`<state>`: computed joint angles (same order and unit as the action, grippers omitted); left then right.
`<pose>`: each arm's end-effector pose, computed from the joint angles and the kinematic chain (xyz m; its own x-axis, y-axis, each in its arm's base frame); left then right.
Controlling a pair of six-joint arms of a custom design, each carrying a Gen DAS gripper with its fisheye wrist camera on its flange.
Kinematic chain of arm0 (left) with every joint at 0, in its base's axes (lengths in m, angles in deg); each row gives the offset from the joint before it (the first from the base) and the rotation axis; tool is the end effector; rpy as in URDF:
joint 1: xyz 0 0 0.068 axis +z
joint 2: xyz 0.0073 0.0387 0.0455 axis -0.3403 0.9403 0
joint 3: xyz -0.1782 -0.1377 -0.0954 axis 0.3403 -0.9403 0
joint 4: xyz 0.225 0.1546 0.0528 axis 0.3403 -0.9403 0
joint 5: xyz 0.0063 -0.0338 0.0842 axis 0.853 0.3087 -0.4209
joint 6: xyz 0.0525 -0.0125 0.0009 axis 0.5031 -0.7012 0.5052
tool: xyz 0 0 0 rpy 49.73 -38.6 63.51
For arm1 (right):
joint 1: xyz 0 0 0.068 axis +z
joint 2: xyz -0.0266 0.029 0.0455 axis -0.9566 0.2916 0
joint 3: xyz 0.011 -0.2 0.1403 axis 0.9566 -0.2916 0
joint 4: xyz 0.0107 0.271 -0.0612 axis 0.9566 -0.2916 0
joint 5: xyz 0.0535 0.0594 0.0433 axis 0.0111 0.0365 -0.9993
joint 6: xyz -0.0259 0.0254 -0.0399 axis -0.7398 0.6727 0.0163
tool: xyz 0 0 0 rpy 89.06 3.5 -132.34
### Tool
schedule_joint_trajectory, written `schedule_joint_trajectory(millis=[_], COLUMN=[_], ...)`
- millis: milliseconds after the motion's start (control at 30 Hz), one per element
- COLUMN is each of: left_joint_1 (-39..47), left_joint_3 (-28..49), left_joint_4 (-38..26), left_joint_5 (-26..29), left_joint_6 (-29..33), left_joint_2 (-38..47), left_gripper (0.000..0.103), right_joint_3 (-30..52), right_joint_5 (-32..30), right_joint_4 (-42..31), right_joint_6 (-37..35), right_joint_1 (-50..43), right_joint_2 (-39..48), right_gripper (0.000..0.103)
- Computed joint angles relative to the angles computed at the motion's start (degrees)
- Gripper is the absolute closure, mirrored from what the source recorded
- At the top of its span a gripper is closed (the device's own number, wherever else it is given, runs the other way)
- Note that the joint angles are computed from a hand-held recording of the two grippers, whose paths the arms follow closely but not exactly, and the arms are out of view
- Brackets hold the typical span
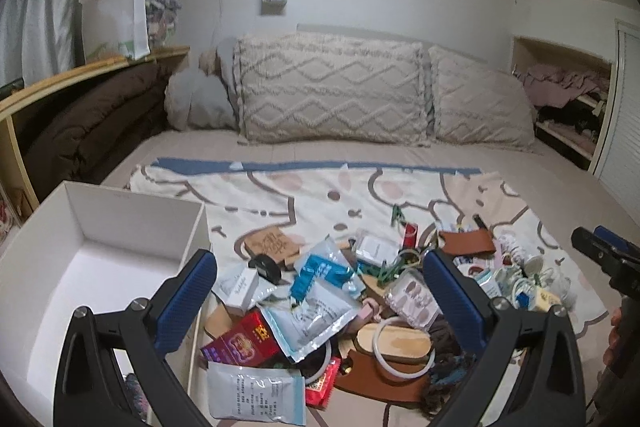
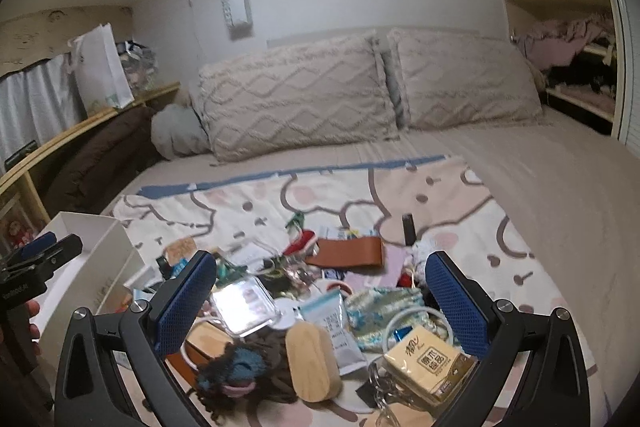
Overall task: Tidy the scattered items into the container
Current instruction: 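Lower both tools toward the wooden lid and packets on the bed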
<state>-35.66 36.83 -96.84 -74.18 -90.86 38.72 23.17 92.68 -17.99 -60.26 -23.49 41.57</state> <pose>0.1461 -0.0299 0.1575 -0.5165 -0.1162 -0.8484 -0.1314 0.9898 -0.0556 0.2003 0.2092 0.1431 -0.5198 0.0336 -0.8536 -0.1975 0.9674 0.1583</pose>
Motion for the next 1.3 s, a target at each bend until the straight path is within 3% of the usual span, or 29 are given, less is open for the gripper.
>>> schedule_joint_trajectory(millis=[167,300,433,600,733,1100,1300], left_joint_1=[1.7,1.8,0.9,1.6,0.4,2.9,4.3], left_joint_3=[-1.1,-1.3,-1.1,-1.3,-0.1,2.1,2.4], left_joint_4=[8.9,16.4,21.5,26.6,30.5,37.7,41.9], left_joint_5=[2.4,1.2,0.1,3.4,1.7,3.9,4.1], left_joint_6=[-1.8,-3.5,-4.3,-3.8,-4.1,-5.1,-5.8], left_joint_2=[11.3,21.5,29.3,35.0,42.5,56.0,61.1], left_gripper=[0.000,0.000,0.000,0.000,0.000,0.000,0.000], right_joint_3=[0.6,0.0,0.0,0.7,2.5,13.0,13.5], right_joint_5=[0.0,-1.7,-2.9,-5.8,-8.7,-4.8,-1.9], right_joint_4=[-0.9,-0.5,-1.1,-0.1,0.0,-9.4,-10.0], right_joint_6=[0.7,2.0,3.5,3.5,2.8,-5.6,-8.1], right_joint_1=[-1.5,-3.4,-5.4,-7.4,-7.6,-3.2,-0.6], right_joint_2=[2.8,4.6,6.9,10.6,14.5,28.0,29.8], right_gripper=[0.000,0.000,0.000,0.000,0.000,0.000,0.000])
